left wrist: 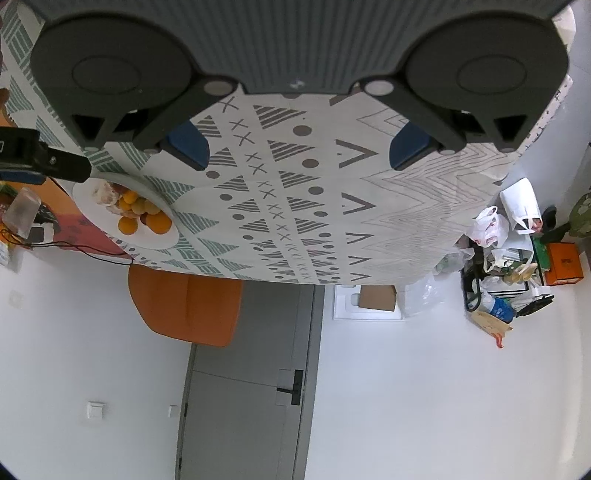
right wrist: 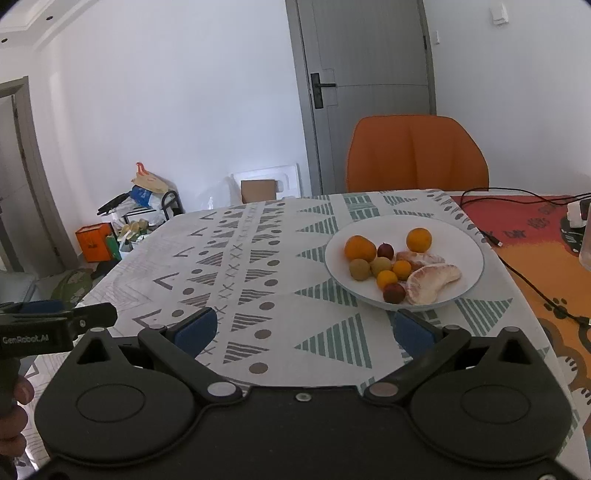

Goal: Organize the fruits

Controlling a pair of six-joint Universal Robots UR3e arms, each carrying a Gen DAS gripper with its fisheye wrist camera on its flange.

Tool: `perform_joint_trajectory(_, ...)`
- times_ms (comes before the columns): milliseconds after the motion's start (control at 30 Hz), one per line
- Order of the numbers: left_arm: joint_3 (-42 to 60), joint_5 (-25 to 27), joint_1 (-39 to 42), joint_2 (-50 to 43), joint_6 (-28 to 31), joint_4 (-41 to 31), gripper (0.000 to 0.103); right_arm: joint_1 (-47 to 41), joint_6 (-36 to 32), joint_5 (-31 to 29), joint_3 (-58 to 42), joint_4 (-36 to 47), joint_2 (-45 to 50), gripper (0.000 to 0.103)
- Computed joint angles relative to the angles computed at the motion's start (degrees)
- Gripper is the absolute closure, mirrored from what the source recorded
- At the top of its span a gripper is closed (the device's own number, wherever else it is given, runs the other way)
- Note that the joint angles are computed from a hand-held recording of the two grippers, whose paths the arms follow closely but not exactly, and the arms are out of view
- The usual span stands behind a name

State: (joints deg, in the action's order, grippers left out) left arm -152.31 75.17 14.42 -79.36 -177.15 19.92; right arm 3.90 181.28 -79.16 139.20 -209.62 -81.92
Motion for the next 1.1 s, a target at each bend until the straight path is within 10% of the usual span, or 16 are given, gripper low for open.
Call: perform_joint_trajectory(1100,0.66,0.03,0.2,0.22,0.08,-1.58,0.0,0.38,0.22,-0.96,-0.72,-0.96,1.75,0.0)
